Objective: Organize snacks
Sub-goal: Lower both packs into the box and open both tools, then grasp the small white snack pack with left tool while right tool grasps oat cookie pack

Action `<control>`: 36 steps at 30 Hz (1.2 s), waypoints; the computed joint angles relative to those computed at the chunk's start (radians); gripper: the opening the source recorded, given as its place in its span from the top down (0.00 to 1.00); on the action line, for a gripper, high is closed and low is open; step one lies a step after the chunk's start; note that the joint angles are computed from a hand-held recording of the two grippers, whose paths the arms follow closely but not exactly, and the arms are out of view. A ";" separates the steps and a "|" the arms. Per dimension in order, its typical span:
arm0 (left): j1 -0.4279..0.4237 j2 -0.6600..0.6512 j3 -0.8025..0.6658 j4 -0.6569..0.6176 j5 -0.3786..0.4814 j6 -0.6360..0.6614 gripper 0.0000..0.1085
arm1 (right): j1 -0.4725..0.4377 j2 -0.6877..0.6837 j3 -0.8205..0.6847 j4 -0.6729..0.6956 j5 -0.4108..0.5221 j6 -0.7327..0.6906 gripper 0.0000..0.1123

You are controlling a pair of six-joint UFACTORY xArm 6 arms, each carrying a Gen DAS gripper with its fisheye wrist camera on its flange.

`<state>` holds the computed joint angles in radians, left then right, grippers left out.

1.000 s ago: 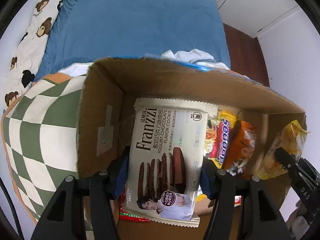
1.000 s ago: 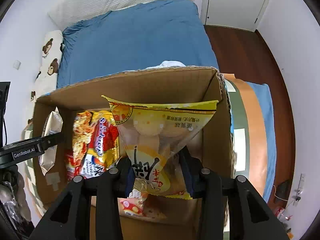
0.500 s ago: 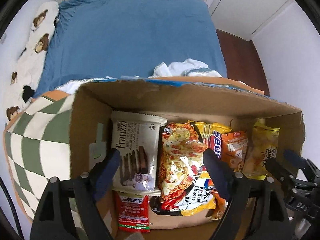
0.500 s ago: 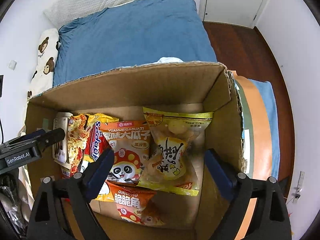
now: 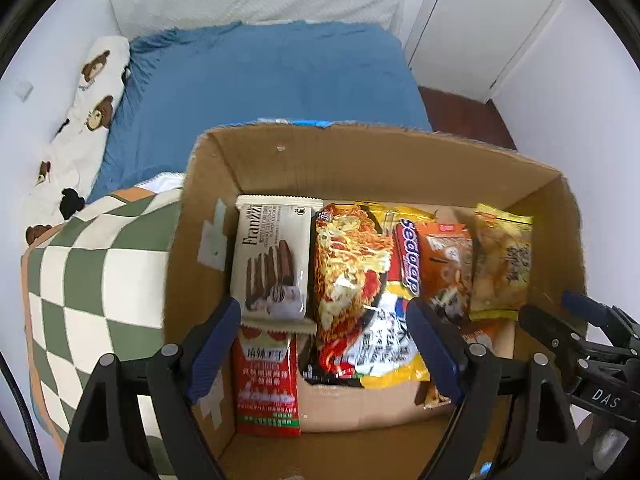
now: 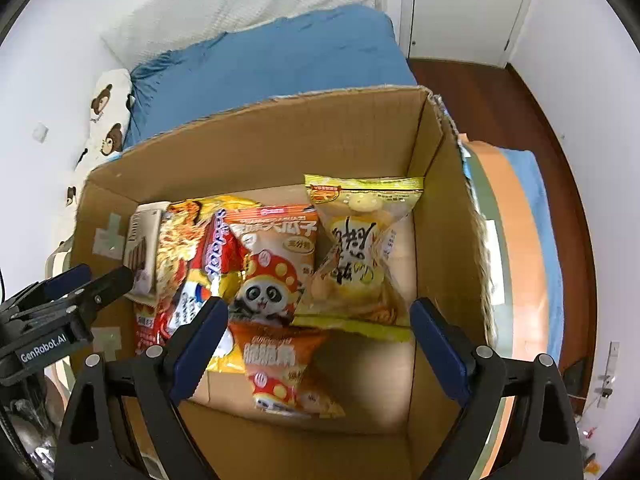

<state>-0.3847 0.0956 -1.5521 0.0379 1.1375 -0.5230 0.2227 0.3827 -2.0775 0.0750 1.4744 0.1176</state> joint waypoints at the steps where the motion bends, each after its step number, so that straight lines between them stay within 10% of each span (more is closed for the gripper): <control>1: -0.006 -0.024 0.021 0.014 -0.013 -0.009 0.22 | 0.005 -0.039 0.045 -0.005 -0.027 0.000 0.16; 20: -0.224 -0.423 0.255 0.290 0.005 -0.238 0.22 | 0.069 -0.522 0.443 -0.035 -0.187 0.012 0.16; 36: -0.320 -0.801 0.624 0.255 0.242 -0.518 0.22 | 0.080 -0.808 0.797 0.219 -0.068 0.058 0.16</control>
